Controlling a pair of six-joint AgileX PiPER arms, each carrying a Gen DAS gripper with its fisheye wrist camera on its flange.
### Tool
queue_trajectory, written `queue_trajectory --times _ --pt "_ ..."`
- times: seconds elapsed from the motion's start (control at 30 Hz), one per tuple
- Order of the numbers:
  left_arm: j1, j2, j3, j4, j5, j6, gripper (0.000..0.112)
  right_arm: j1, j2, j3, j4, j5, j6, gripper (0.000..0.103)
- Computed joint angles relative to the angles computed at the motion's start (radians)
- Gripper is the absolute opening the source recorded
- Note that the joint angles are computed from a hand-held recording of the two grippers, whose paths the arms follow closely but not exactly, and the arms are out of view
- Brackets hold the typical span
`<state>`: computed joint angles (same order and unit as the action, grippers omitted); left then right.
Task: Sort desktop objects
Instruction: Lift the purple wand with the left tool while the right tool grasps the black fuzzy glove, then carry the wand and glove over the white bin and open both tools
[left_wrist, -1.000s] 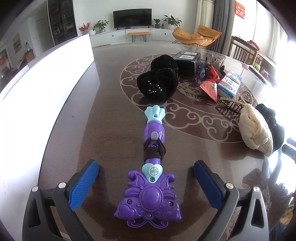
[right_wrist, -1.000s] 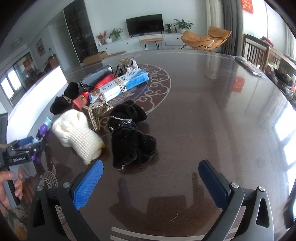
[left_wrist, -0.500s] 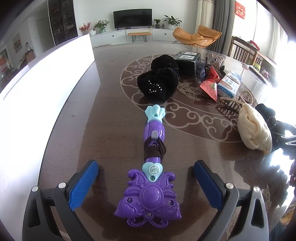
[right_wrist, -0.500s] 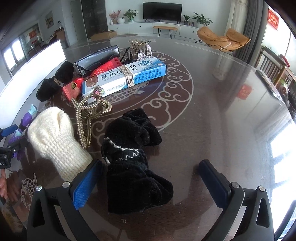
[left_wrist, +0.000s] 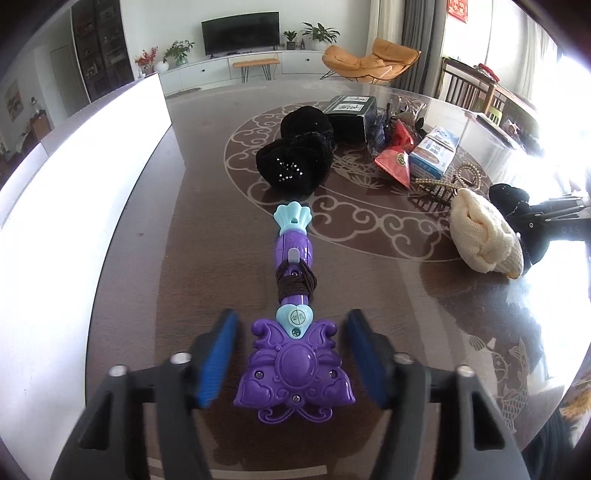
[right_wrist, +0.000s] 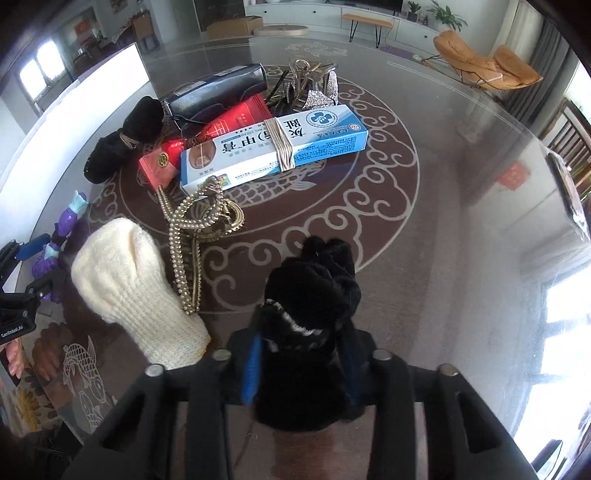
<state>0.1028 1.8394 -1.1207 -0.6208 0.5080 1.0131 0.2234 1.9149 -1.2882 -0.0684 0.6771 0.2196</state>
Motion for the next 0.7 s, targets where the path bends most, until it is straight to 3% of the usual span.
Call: queue_trajectory --times 0.13,0.27,0.47,0.57,0.7 --pt "0.111 -0.008 0.0 -0.17 0.149 0.13 0.044 0.036 -0.079 0.105 -0.037 -0.046 0.053 0.034" --pt "0.225 -0.071 0.068 -0.322 0.227 0.277 0.044 0.071 -0.22 0.268 -0.082 -0.115 0.126 0.034" --pt "0.351 -0.173 0.102 -0.424 0.335 0.365 0.044 0.14 -0.391 0.426 -0.14 -0.156 0.244 0.034" --pt "0.433 -0.194 0.044 -0.434 0.429 0.316 0.044 0.217 -0.394 0.383 -0.131 -0.14 0.265 0.034" --pt "0.561 -0.172 -0.121 -0.416 0.541 0.232 0.044 0.345 -0.292 0.156 -0.115 -0.098 0.25 0.034"
